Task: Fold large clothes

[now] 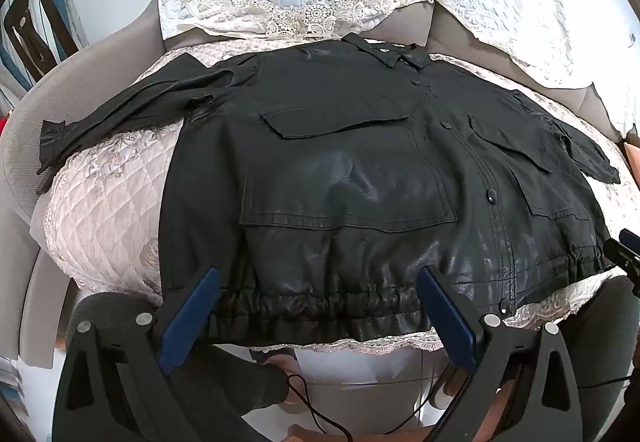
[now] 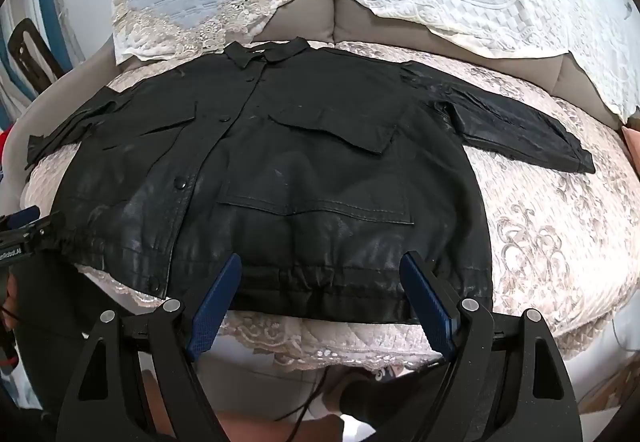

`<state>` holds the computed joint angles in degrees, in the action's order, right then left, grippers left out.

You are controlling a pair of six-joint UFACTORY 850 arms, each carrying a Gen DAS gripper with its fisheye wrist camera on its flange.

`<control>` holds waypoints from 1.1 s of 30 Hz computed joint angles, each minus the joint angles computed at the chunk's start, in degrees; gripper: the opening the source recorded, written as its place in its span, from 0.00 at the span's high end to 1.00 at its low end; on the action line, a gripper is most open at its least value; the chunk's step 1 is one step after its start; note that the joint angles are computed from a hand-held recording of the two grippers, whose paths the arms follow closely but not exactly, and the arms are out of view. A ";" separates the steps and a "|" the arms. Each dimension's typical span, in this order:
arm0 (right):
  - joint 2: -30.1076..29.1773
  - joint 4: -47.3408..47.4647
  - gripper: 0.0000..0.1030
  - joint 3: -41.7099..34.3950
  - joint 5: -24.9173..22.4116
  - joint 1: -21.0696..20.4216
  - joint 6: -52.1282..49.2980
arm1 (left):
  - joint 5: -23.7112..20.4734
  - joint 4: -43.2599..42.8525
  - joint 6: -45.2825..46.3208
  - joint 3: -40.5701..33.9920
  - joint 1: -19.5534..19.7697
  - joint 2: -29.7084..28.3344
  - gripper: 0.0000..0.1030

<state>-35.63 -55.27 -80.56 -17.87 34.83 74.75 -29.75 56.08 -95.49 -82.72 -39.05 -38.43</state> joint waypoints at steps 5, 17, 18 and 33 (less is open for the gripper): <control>-0.08 0.19 0.20 -0.16 0.14 -0.07 -0.17 | 0.06 -0.09 0.09 0.12 0.10 0.08 0.03; -0.34 -0.04 0.20 -0.64 -0.24 0.27 0.01 | 0.03 -0.25 0.38 0.07 0.20 0.05 0.03; -0.29 -0.47 0.20 -0.54 -0.23 0.31 0.47 | 0.03 -0.25 0.38 0.07 0.20 0.05 0.03; -0.12 -1.23 0.20 -0.37 0.25 0.29 1.42 | 0.00 -0.95 0.95 -0.07 0.20 -0.20 0.03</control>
<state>-35.75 -56.50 -80.93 -17.63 35.12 76.17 -29.74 55.13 -94.54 -82.78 -38.86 -38.62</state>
